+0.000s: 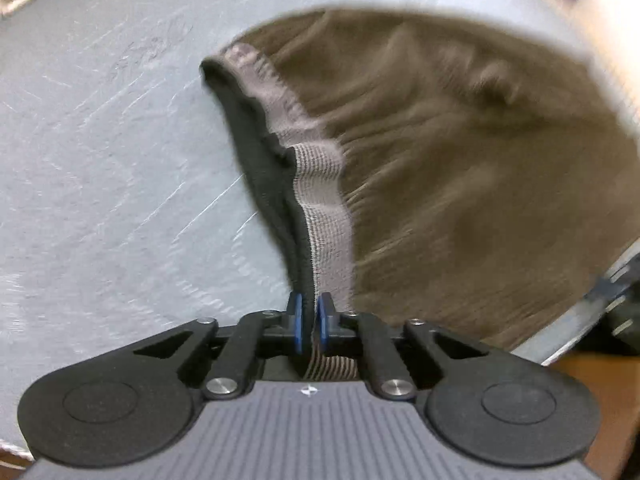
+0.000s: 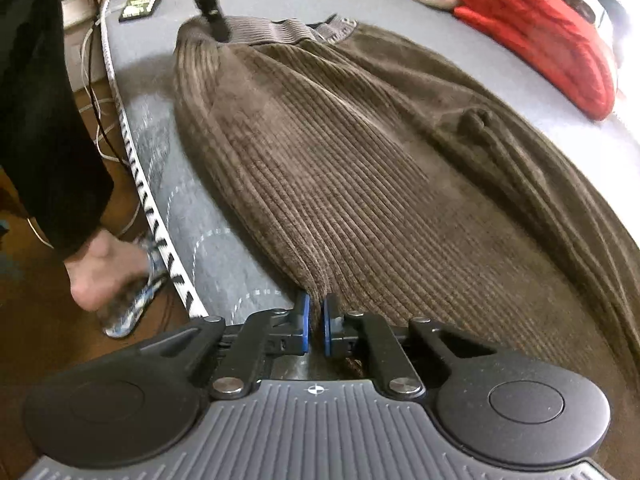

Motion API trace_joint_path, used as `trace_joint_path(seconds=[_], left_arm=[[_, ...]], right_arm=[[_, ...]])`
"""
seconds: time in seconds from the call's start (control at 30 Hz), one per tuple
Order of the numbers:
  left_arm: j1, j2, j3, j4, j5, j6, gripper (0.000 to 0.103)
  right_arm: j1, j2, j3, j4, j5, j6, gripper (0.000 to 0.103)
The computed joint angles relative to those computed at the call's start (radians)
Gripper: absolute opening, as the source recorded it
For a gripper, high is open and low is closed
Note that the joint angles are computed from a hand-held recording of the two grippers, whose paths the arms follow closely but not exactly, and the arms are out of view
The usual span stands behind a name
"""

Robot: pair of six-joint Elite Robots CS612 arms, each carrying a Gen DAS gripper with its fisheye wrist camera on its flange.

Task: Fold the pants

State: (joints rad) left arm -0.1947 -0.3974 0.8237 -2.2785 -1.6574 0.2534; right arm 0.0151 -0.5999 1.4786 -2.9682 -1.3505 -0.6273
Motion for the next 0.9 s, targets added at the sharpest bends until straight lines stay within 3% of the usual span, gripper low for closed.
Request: trace_joint_path(seconds=[0.03,0.1,0.2,0.27,0.33,0.4,0.47,0.5,0.6,0.77,0.9], left_arm=[[-0.004,-0.001,0.004,-0.019,0.018,-0.003,0.01],[0.001,-0.01,0.025,-0.106,-0.022,-0.038,0.012],[0.008,-0.017,0.042,-0.197,-0.112,-0.077,0.021],[0.005,-0.013,0.028,-0.163,-0.147,-0.056,0.022],[-0.011,-0.01,0.022,-0.11,-0.127,0.023,0.024],[-0.03,-0.015,0.035,-0.057,-0.069,0.114,0.032],[-0.046,-0.011,0.033,0.019,0.012,0.164,0.033],[-0.051,-0.014,0.043,0.014,0.03,0.19,0.033],[-0.05,-0.021,0.043,0.003,0.01,0.155,0.035],[-0.044,-0.031,0.059,-0.122,-0.071,0.064,0.041],[-0.045,-0.034,0.061,-0.176,-0.086,0.016,0.041]], right_arm=[[0.001,0.001,-0.004,0.005,-0.008,0.005,0.009],[0.0,-0.001,-0.007,0.005,-0.012,0.035,0.013],[-0.02,-0.013,-0.006,-0.04,0.043,0.178,0.018],[-0.036,-0.019,0.001,-0.097,0.087,0.291,0.022],[-0.05,-0.018,-0.001,-0.134,0.103,0.409,0.031],[-0.054,-0.014,-0.013,-0.107,0.065,0.484,0.032],[-0.047,-0.01,-0.031,-0.018,-0.017,0.5,0.032],[-0.041,-0.007,-0.045,0.042,-0.072,0.497,0.032],[-0.029,0.0,-0.064,0.133,-0.171,0.477,0.032],[-0.04,-0.01,-0.032,-0.02,-0.156,0.547,0.032],[-0.045,-0.015,-0.023,-0.175,-0.227,0.599,0.032]])
